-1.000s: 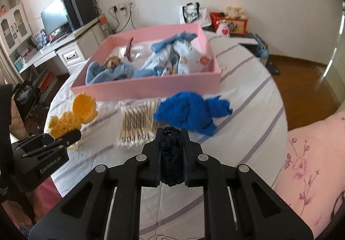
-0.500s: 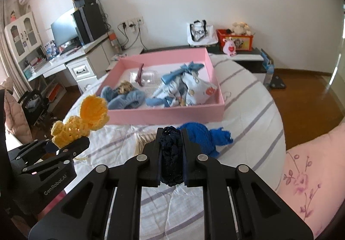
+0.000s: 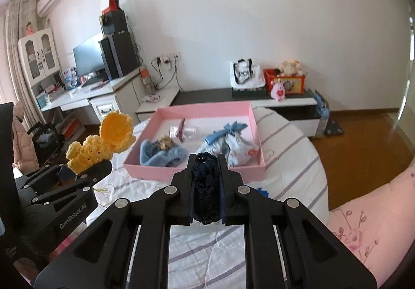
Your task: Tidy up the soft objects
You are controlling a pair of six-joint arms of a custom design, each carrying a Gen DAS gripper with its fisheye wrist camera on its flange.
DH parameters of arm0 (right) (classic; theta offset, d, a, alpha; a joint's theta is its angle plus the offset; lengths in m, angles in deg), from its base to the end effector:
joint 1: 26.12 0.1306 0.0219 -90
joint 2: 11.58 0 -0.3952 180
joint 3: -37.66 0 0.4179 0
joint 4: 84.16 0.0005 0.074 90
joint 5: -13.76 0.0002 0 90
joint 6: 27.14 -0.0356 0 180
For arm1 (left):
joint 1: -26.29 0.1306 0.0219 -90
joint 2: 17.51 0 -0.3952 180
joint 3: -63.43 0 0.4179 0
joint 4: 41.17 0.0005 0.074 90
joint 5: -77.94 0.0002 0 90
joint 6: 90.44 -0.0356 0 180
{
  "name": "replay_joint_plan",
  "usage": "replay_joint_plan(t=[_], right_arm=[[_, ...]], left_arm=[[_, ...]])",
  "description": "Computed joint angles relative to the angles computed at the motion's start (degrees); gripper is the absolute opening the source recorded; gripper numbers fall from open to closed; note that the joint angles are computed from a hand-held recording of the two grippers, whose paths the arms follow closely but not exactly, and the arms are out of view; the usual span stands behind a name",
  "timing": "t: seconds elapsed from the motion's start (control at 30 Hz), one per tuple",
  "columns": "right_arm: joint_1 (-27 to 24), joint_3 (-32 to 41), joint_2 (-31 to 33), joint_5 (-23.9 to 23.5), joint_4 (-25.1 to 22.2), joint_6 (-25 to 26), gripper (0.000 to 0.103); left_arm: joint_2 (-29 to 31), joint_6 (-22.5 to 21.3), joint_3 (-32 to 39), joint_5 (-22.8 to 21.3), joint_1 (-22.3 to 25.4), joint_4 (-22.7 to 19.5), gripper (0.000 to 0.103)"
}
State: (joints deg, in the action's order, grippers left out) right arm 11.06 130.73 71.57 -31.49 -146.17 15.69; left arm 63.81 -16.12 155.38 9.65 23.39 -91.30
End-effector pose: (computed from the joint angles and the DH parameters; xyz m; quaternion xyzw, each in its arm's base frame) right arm 0.3718 0.2499 0.5165 0.1993 0.8605 -0.0651 0.4643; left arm 0.4542 -0.0367 0.5301 0.2227 0.8637 -0.1226 0.4353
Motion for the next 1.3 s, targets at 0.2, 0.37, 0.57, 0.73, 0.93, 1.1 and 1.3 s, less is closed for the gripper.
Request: replay_joint_plan(t=[0.2,0.37,0.57,0.73,0.93,1.1,1.3], right_arm=[[1.80,1.13,-0.64,3.64,0.86,1.79,0.013],[3.62,1.99,-0.99,6.98,1.65,3.02,0.013],[5.46,2.91,-0.93,9.74,1.99,3.81,0.013],[6.33,2.96,-1.04,11.42,2.37,3.76,0.013],[6.53,1.78,-1.76,12.37,3.98,4.14,0.013],[6.50,2.14,-1.36,14.05,3.13,4.05,0.012],[6.15,1.69,-1.57,14.08,3.87,4.77,0.011]], left_arm=[[-3.76,0.57,-2.02,2.78,1.87,2.09,0.030],[-7.32,1.31,-4.44,4.29,3.63,4.15,0.030],[-11.02,1.23,-7.52,6.43,5.94,5.68,0.030],[-13.49,1.45,-10.12,8.40,7.73,7.28,0.030],[-15.38,2.45,-12.93,7.66,7.72,9.49,0.028],[-16.76,4.62,-15.43,3.73,5.67,13.05,0.026],[-17.77,5.90,-17.19,2.30,4.82,14.67,0.025]])
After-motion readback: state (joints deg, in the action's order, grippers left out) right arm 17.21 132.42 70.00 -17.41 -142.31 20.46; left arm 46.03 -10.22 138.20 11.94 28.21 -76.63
